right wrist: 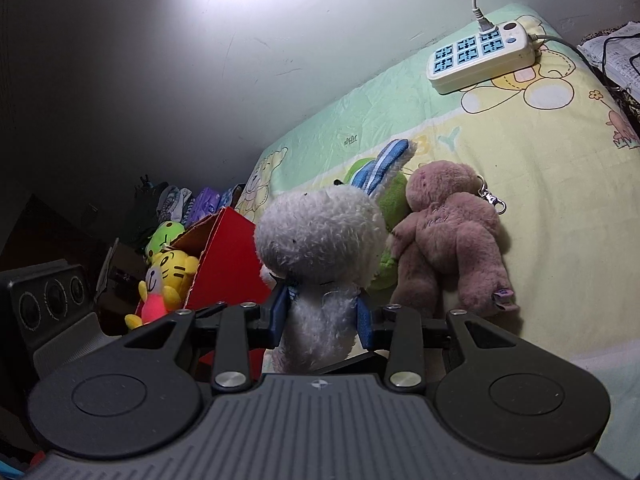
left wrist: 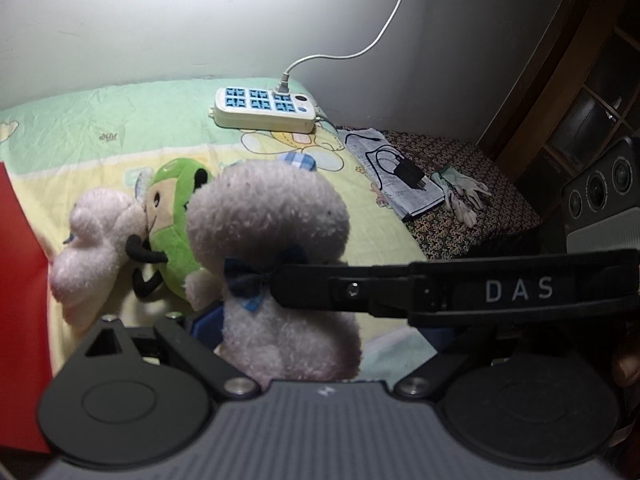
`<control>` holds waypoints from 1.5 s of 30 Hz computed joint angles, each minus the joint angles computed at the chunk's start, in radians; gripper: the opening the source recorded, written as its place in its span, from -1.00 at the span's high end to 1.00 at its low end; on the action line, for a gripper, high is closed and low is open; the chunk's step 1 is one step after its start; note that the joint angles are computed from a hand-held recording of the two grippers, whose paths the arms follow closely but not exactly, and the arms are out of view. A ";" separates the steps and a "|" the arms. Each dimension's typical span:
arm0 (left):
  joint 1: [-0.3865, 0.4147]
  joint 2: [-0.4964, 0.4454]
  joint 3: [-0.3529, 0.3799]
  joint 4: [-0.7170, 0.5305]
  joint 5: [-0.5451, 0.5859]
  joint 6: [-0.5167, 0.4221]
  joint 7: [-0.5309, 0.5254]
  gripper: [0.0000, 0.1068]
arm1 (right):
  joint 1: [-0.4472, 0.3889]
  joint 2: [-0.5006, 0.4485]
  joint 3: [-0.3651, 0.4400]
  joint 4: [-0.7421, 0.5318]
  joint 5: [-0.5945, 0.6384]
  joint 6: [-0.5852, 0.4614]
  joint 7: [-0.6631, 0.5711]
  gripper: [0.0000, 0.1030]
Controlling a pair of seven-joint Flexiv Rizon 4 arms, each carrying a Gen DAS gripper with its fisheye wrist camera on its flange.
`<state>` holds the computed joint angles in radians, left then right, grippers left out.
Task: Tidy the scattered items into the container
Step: 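Carry the white bunny plush with the right gripper over the red box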
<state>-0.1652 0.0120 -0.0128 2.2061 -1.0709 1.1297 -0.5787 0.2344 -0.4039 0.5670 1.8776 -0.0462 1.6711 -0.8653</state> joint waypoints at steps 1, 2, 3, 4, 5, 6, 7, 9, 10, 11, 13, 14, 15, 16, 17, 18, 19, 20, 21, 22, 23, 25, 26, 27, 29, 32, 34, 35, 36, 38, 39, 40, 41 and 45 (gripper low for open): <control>0.000 0.011 0.004 0.009 0.001 -0.001 -0.001 -0.79 | 0.013 0.007 -0.008 0.003 -0.003 0.000 0.002 0.26; 0.000 0.023 0.008 0.017 0.003 0.000 -0.004 -0.79 | 0.026 0.012 -0.015 0.005 -0.005 0.000 0.004 0.26; -0.001 0.033 0.011 0.024 0.002 0.003 -0.004 -0.79 | 0.032 0.015 -0.016 0.006 -0.006 0.002 0.003 0.26; -0.002 0.043 0.016 0.031 -0.002 0.005 -0.002 -0.79 | 0.041 0.018 -0.018 0.008 -0.007 0.004 0.004 0.26; -0.001 0.054 0.022 0.037 -0.007 0.001 0.002 -0.79 | 0.053 0.021 -0.025 0.009 -0.010 0.008 0.006 0.26; 0.000 0.065 0.029 0.042 -0.011 -0.007 0.005 -0.78 | 0.069 0.025 -0.037 0.009 -0.012 0.012 0.011 0.26; 0.004 0.077 0.038 0.047 -0.011 -0.019 0.009 -0.78 | 0.090 0.029 -0.054 0.010 -0.014 0.016 0.022 0.26; 0.008 0.099 0.052 0.054 -0.011 -0.035 0.026 -0.78 | 0.149 0.042 -0.108 0.014 -0.021 0.028 0.050 0.26; 0.011 0.111 0.060 0.058 -0.014 -0.044 0.040 -0.78 | 0.195 0.053 -0.155 0.020 -0.029 0.039 0.068 0.26; 0.013 0.122 0.067 0.061 -0.019 -0.052 0.056 -0.78 | 0.243 0.062 -0.205 0.026 -0.037 0.050 0.089 0.26; 0.021 0.144 0.084 0.065 -0.022 -0.073 0.086 -0.78 | 0.360 0.082 -0.325 0.041 -0.051 0.074 0.138 0.26; 0.025 0.154 0.091 0.067 -0.022 -0.081 0.099 -0.78 | 0.415 0.088 -0.381 0.044 -0.058 0.085 0.161 0.26; 0.028 0.164 0.097 0.067 -0.028 -0.086 0.115 -0.78 | 0.456 0.091 -0.423 0.043 -0.066 0.091 0.178 0.26; 0.031 0.173 0.105 0.068 -0.041 -0.091 0.135 -0.78 | 0.493 0.092 -0.462 0.038 -0.076 0.096 0.190 0.26; 0.036 0.180 0.112 0.066 -0.051 -0.096 0.150 -0.78 | 0.533 0.092 -0.503 0.032 -0.086 0.100 0.200 0.26; 0.043 0.185 0.120 0.062 -0.056 -0.104 0.165 -0.78 | 0.573 0.089 -0.545 0.022 -0.094 0.103 0.210 0.26; 0.052 0.191 0.128 0.058 -0.058 -0.112 0.181 -0.78 | 0.614 0.084 -0.587 0.010 -0.100 0.107 0.218 0.26; 0.060 0.194 0.134 0.053 -0.060 -0.114 0.197 -0.78 | 0.650 0.076 -0.624 -0.004 -0.104 0.112 0.225 0.26; 0.068 0.196 0.140 0.047 -0.066 -0.112 0.217 -0.79 | 0.679 0.065 -0.653 -0.024 -0.107 0.117 0.229 0.26; 0.075 0.198 0.144 0.043 -0.075 -0.106 0.238 -0.79 | 0.695 0.049 -0.668 -0.050 -0.109 0.118 0.232 0.26; 0.082 0.197 0.148 0.038 -0.084 -0.101 0.257 -0.79 | 0.705 0.031 -0.677 -0.080 -0.113 0.117 0.233 0.26; 0.101 0.193 0.162 0.022 -0.104 -0.103 0.295 -0.79 | 0.725 -0.006 -0.695 -0.140 -0.121 0.113 0.234 0.25; 0.112 0.188 0.168 0.014 -0.111 -0.108 0.309 -0.79 | 0.727 -0.029 -0.696 -0.175 -0.125 0.108 0.236 0.25; 0.126 0.182 0.175 0.006 -0.113 -0.116 0.321 -0.79 | 0.721 -0.053 -0.686 -0.212 -0.131 0.101 0.238 0.25; 0.154 0.166 0.184 -0.010 -0.116 -0.130 0.343 -0.80 | 0.697 -0.103 -0.652 -0.285 -0.147 0.083 0.244 0.25; 0.200 0.131 0.196 -0.031 -0.120 -0.155 0.388 -0.81 | 0.665 -0.176 -0.600 -0.387 -0.170 0.053 0.259 0.25; 0.238 0.101 0.202 -0.049 -0.097 -0.192 0.399 -0.80 | 0.646 -0.221 -0.567 -0.446 -0.183 0.025 0.273 0.25; 0.256 0.087 0.202 -0.057 -0.084 -0.206 0.398 -0.79 | 0.639 -0.240 -0.554 -0.470 -0.190 0.012 0.280 0.25; 0.274 0.073 0.202 -0.065 -0.071 -0.220 0.392 -0.79 | 0.630 -0.258 -0.538 -0.493 -0.195 -0.001 0.287 0.25; 0.309 0.045 0.201 -0.081 -0.046 -0.246 0.382 -0.79 | 0.607 -0.292 -0.495 -0.540 -0.200 -0.041 0.303 0.25; 0.323 0.036 0.200 -0.084 -0.040 -0.253 0.386 -0.78 | 0.598 -0.304 -0.476 -0.563 -0.206 -0.076 0.309 0.25; 0.336 0.027 0.198 -0.085 -0.039 -0.257 0.398 -0.78 | 0.593 -0.315 -0.461 -0.585 -0.214 -0.120 0.312 0.25; 0.347 0.019 0.196 -0.086 -0.038 -0.261 0.410 -0.78 | 0.585 -0.328 -0.441 -0.610 -0.222 -0.164 0.309 0.27; 0.393 -0.033 0.185 -0.113 0.010 -0.303 0.380 -0.84 | 0.545 -0.378 -0.343 -0.696 -0.201 -0.276 0.272 0.29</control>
